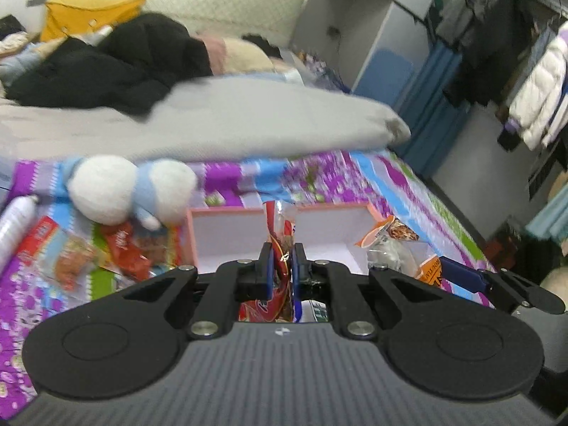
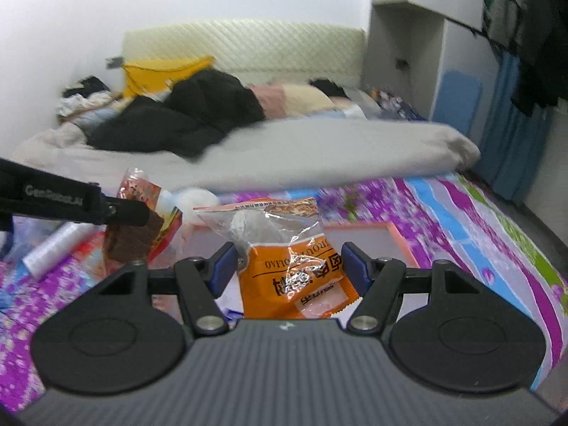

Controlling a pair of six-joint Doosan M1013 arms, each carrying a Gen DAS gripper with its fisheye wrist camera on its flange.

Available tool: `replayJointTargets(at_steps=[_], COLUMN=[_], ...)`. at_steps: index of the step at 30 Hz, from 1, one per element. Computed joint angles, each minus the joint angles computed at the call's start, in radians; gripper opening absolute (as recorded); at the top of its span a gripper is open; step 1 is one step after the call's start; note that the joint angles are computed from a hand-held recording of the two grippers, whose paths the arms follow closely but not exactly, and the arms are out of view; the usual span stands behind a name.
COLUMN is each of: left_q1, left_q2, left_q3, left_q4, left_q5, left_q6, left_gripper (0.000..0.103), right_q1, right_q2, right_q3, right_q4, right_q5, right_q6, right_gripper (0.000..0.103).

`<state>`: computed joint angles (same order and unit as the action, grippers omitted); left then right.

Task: Organize snacks
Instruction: 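Carry the red packet with the left gripper while the right carries the orange bag over the box, then open both grippers to drop the red packet and orange bag into the box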

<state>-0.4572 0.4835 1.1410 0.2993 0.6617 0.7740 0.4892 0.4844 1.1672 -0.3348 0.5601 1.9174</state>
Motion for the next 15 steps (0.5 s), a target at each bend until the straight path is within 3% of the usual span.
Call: replayJointTargets(at_steps=[15], left_q1=[0.000], left_q2=[0.198], left_q3=[-0.210], left_q4=[-0.168], left_q5=[0.202], left_q6=[0.207], left_gripper=[0.013], right_q1=[-0.056], right_q2=[0.071], right_q3=[0.005], right_q4=[0.145], right_q5=[0.128], right_q6=[-0.043], right_gripper=[0.068])
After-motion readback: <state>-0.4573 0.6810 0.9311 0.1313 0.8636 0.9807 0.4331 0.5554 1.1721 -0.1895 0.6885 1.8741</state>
